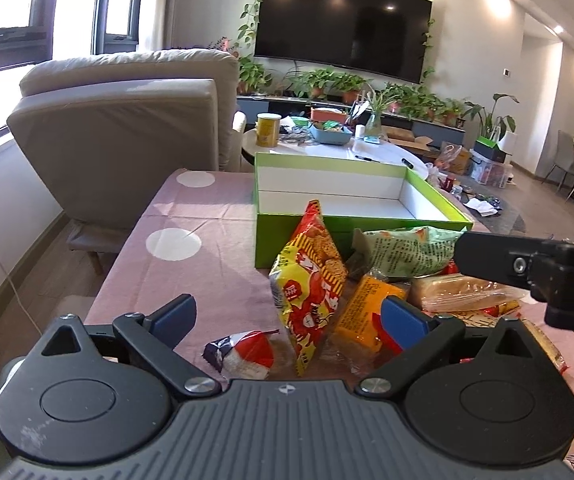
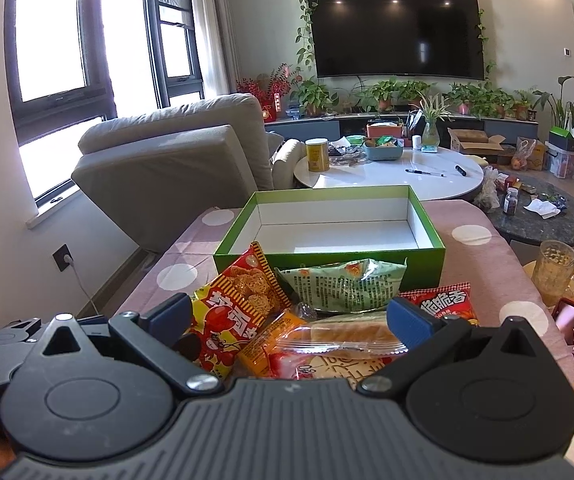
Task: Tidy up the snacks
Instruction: 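Move both tools toward the snack pile beside the green box, then grasp the red-yellow chip bag with the right gripper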
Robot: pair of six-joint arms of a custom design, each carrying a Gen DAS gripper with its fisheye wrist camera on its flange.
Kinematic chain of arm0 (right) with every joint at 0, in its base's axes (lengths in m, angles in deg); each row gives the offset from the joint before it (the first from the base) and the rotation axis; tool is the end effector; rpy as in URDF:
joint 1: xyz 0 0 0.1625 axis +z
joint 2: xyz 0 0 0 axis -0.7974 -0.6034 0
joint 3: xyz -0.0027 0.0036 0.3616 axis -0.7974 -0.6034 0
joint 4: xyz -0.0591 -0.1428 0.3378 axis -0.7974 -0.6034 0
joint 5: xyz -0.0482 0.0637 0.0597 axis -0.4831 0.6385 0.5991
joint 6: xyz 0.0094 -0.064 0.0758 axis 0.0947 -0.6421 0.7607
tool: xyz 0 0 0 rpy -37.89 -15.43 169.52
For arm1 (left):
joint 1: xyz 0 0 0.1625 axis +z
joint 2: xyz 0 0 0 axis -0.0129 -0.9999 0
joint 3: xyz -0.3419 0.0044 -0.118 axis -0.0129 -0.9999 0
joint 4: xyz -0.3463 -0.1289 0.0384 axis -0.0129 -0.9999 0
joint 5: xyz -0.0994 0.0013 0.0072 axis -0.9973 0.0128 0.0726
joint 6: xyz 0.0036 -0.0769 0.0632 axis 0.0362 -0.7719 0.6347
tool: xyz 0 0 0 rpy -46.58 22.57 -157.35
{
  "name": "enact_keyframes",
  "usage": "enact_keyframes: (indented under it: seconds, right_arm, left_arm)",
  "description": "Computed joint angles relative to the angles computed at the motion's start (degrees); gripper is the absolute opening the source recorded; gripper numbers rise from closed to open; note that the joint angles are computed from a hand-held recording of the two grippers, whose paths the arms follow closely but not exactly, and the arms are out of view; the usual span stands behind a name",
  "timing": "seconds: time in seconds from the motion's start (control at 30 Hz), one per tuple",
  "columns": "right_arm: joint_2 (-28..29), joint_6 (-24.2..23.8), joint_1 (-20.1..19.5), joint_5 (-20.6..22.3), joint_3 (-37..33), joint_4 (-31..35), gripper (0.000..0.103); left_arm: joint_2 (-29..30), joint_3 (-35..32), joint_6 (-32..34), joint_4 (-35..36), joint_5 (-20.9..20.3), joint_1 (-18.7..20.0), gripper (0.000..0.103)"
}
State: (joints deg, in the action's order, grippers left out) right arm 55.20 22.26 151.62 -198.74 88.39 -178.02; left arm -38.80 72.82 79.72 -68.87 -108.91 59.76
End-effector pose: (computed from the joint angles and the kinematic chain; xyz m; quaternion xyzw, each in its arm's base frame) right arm 0.1744 -0.6516 0.2085 0.0443 -0.7916 0.5117 0.3310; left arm -0.2590 -0.7586 0.1141 0.3816 0.8473 -0.3371 0.1510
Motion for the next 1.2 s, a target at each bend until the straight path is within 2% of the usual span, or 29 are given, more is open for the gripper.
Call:
enact_keyframes:
  seconds: [0.53,0.6,0.67,0.77,0.87,1.03,1.07,1.1,1.2]
  right_arm:
    - [-0.3,0.5,-0.5,0.8,0.2,1.2,0.080]
    - [-0.9,0.6,-0.8,2.4,0.5,2.0,0.080]
    - [-2.1,0.2,-1.4,6.5,1.3,3.8,0.080]
    - [-3.9,-0.7,-3.0,14.7,1.4,9.3,0.080]
    - [-4.0,-0.2,-4.5,19.4,-2.2,17.0,0.080]
    - [-0.4,2.5,-5.9,21.4,-14.6,32.6,0.080]
    - [0.8,2.8,-6.1,21.5,-17.5,35.5,0.080]
    - [1.8,3.0,-6.3,21.8,-20.1,38.1,0.080]
    - [4.8,2.2,-7.0,22.4,-27.7,46.1,0.080]
  left_arm:
    - [0.7,-1.0,0.4,0.7,-1.1,0.2,0.097]
    - [0.8,-1.2,0.5,0.8,-1.5,0.3,0.091]
    - [1.1,-1.9,0.4,1.3,-2.3,0.6,0.085]
    - [1.9,-4.0,-0.4,3.4,-3.8,1.2,0.076]
    - [3.2,-6.5,-0.3,5.7,-4.8,1.6,0.074]
    - [5.8,-11.4,0.5,9.4,-5.8,1.8,0.067]
    - [6.6,-12.9,0.3,10.6,-5.9,1.9,0.063]
    - [7.3,-14.2,0.1,11.6,-5.9,1.9,0.058]
    - [9.4,-18.4,-0.4,15.4,-5.8,2.2,0.055]
